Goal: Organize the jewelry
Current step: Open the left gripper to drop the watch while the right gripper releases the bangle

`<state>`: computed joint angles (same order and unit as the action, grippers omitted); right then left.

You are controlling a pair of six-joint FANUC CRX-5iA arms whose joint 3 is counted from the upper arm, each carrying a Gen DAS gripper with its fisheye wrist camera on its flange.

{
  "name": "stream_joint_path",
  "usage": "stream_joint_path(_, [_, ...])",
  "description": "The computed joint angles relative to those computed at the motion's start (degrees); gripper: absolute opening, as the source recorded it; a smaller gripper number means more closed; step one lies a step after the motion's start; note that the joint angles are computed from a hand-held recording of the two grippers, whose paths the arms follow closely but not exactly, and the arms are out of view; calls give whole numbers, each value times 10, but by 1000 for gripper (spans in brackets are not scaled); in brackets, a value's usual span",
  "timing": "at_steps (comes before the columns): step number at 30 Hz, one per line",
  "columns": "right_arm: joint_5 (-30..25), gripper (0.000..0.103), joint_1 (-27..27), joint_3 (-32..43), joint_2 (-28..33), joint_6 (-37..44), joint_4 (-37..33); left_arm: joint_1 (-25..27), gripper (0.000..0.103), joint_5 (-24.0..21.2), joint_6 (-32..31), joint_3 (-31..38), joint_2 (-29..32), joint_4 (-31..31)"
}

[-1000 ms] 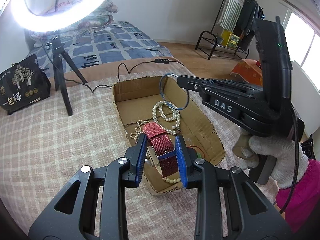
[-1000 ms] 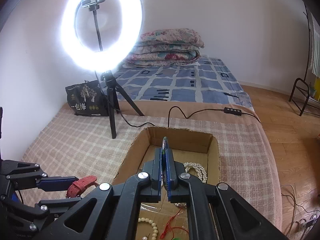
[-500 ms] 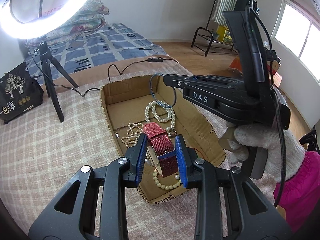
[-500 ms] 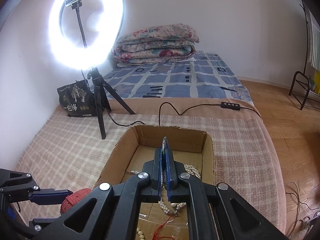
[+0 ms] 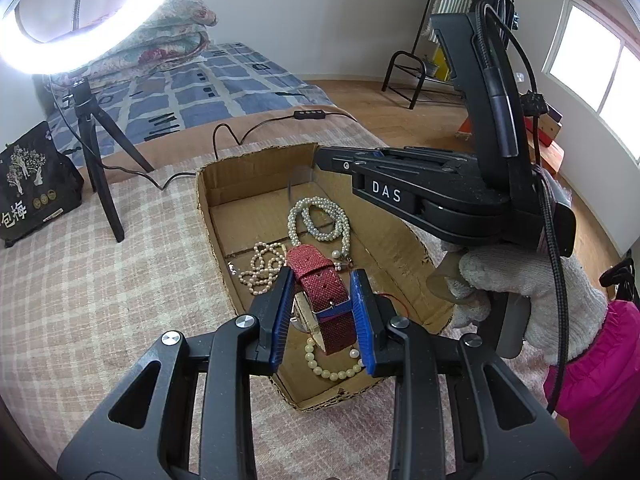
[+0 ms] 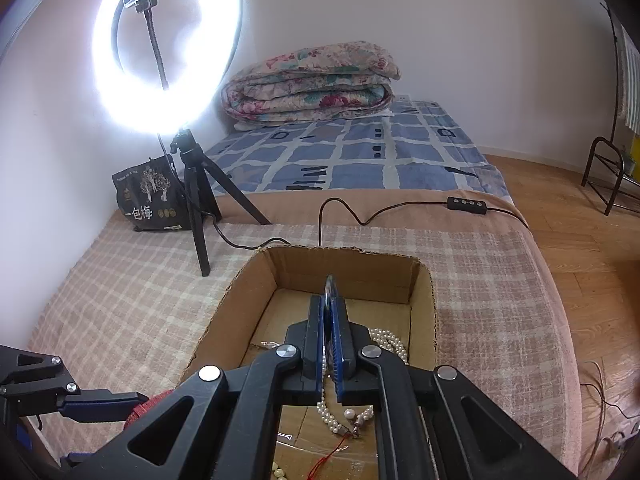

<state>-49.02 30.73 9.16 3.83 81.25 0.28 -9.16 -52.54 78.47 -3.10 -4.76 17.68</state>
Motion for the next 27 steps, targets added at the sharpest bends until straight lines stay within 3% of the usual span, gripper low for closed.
stream_joint_path(3, [4,4,1,-3,-3,1,2,0,28,-1,2,0,-1,-2])
stream_joint_path(5, [8,21,3,-5,-5,2,3,0,29,2,1,-1,-2,-2])
stream_joint_path(6, [10,24,4,-6,-6,3,3,-1,30,4,2,0,-3,-7])
stream_joint_path(8, [16,31,9,-12,-8,-9,18,-1,46,7,1,-1,-5,-9])
stream_joint_path(10, [19,48,13,-17,-10,-21,34,-2,55,12,2,-2,-9,-14])
stream_joint_path(11, [25,58,16,-22,-12,-28,44,-3,57,14,3,-3,-11,-16])
stream_joint_path(17, [41,91,31,-47,-19,-94,121,-5,66,13,9,-2,-14,-26])
stream_joint_path(27, [40,102,48,-63,-29,-139,179,-6,71,2,20,1,-26,-44])
